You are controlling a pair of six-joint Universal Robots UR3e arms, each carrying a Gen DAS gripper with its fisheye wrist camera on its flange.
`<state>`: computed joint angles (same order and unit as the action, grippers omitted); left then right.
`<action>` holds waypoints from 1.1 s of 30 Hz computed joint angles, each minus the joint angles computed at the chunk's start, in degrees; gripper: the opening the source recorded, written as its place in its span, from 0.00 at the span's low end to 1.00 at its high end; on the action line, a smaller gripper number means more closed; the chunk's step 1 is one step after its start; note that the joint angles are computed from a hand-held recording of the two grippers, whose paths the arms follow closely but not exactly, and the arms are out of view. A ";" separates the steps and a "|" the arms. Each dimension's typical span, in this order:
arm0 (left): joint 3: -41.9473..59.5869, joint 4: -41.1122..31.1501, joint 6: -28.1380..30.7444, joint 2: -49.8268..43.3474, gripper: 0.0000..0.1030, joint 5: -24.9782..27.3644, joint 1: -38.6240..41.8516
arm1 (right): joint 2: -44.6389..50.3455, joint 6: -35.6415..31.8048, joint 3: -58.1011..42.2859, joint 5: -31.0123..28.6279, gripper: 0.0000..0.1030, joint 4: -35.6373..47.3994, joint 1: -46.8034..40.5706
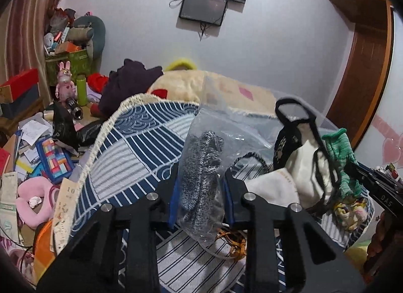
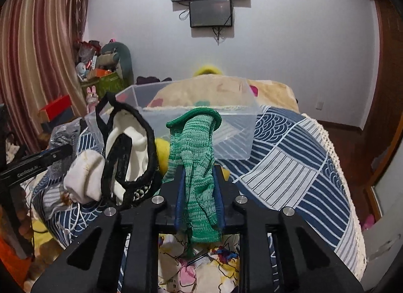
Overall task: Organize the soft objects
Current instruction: 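Grasp the green knitted cloth with the right tool while the left tool grasps the clear plastic bag, then carry the green cloth and plastic bag into the clear box and open both tools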
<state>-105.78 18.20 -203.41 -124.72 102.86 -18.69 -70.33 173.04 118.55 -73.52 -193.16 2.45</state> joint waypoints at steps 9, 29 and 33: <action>-0.78 0.91 1.01 4.18 0.28 -1.33 0.36 | -4.41 1.58 0.84 0.59 0.17 -1.26 -1.42; 19.89 -12.21 6.31 1.34 0.28 -7.81 3.20 | -0.25 2.40 -13.93 -3.23 0.17 2.08 1.04; 26.42 -17.11 6.90 -1.49 0.28 -9.71 3.98 | 2.68 2.60 -18.81 -3.93 0.17 3.73 1.69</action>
<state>-79.36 1.08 -196.51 -126.21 93.15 -14.71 -67.64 175.64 99.74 -77.45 -189.43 4.14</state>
